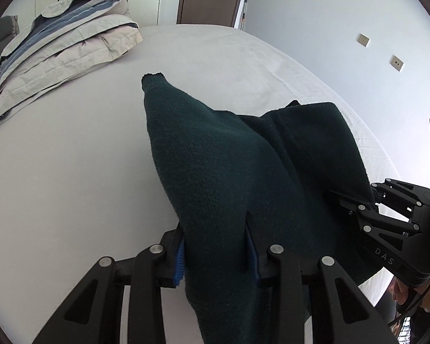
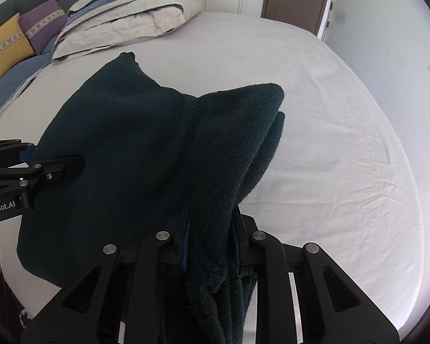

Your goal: Fold small clothes

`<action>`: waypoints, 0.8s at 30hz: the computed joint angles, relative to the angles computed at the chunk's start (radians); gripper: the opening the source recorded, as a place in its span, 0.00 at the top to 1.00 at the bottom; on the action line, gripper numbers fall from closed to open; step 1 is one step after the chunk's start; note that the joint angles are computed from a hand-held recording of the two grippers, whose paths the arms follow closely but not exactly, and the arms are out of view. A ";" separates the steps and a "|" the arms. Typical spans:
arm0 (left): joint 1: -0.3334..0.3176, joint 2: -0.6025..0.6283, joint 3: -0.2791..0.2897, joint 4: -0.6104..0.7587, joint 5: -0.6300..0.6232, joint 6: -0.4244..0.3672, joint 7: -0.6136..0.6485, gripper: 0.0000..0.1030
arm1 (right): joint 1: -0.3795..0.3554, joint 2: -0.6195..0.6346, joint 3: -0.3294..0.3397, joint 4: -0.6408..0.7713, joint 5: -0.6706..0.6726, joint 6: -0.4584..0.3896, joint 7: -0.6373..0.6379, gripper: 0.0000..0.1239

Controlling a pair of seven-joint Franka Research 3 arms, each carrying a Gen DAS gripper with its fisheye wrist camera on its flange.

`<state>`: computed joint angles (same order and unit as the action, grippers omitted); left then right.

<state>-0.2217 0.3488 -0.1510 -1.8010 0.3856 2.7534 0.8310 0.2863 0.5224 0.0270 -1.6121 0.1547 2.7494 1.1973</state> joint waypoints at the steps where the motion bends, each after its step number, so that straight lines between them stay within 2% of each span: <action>1: 0.000 -0.047 0.003 -0.060 0.009 0.016 -0.008 0.65 | -0.001 -0.033 0.017 -0.048 0.013 0.017 -0.012 0.84; 6: 0.005 -0.246 0.008 -0.310 0.086 0.067 -0.091 0.64 | 0.009 -0.155 0.086 -0.227 0.087 0.068 -0.067 0.84; 11: 0.050 -0.377 -0.010 -0.509 0.095 0.135 -0.136 0.64 | 0.001 -0.192 0.147 -0.302 0.214 0.075 -0.138 0.84; 14: 0.076 -0.395 -0.013 -0.583 0.069 0.184 -0.125 0.64 | 0.029 -0.188 0.142 -0.321 0.236 0.075 -0.135 0.84; 17: 0.091 -0.368 -0.015 -0.616 0.047 0.199 -0.116 0.62 | 0.059 -0.152 0.125 -0.325 0.228 0.075 -0.099 0.84; 19: 0.105 -0.346 -0.010 -0.632 0.104 0.225 -0.166 0.55 | 0.088 -0.105 0.086 -0.304 0.176 0.081 -0.037 0.83; 20: 0.110 -0.338 -0.006 -0.645 0.105 0.257 -0.177 0.53 | 0.060 -0.087 0.110 -0.294 0.213 0.075 -0.054 0.82; 22: 0.120 -0.331 0.010 -0.659 0.183 0.304 -0.259 0.44 | -0.016 -0.065 0.179 -0.275 0.318 0.064 -0.112 0.80; 23: 0.122 -0.327 0.016 -0.653 0.225 0.302 -0.300 0.42 | -0.032 -0.055 0.189 -0.264 0.347 0.056 -0.128 0.76; 24: 0.121 -0.328 0.019 -0.651 0.265 0.298 -0.342 0.40 | -0.027 -0.050 0.181 -0.261 0.354 0.063 -0.122 0.68</action>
